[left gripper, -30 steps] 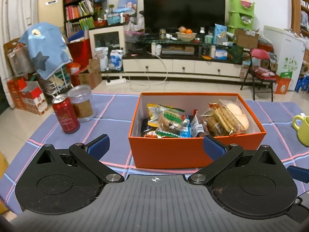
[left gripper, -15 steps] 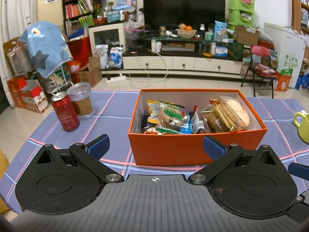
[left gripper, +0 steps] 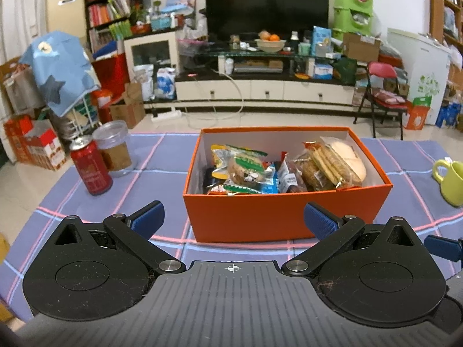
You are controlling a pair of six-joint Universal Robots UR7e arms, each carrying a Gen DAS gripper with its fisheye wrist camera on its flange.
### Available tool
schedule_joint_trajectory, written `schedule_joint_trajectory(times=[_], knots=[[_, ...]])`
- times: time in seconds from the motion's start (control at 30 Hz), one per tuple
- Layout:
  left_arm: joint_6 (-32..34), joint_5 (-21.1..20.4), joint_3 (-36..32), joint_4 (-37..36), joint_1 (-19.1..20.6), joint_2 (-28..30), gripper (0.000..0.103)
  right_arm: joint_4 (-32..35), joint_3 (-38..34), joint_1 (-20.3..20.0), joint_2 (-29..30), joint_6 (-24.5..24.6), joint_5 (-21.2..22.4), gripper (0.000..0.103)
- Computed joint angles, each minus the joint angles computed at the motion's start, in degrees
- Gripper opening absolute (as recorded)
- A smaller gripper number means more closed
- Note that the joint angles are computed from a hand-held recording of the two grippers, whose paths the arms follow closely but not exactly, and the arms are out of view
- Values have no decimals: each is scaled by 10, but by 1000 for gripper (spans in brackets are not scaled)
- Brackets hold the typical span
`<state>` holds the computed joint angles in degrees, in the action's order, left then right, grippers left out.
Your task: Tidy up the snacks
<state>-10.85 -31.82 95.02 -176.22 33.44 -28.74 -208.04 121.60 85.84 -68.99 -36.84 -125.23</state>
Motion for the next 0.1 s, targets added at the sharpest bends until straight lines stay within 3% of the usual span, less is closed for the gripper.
schedule_joint_trajectory(times=[0.1], knots=[[9, 3, -1, -15, -1, 5, 92, 0, 0, 0, -1, -1, -1, 102]])
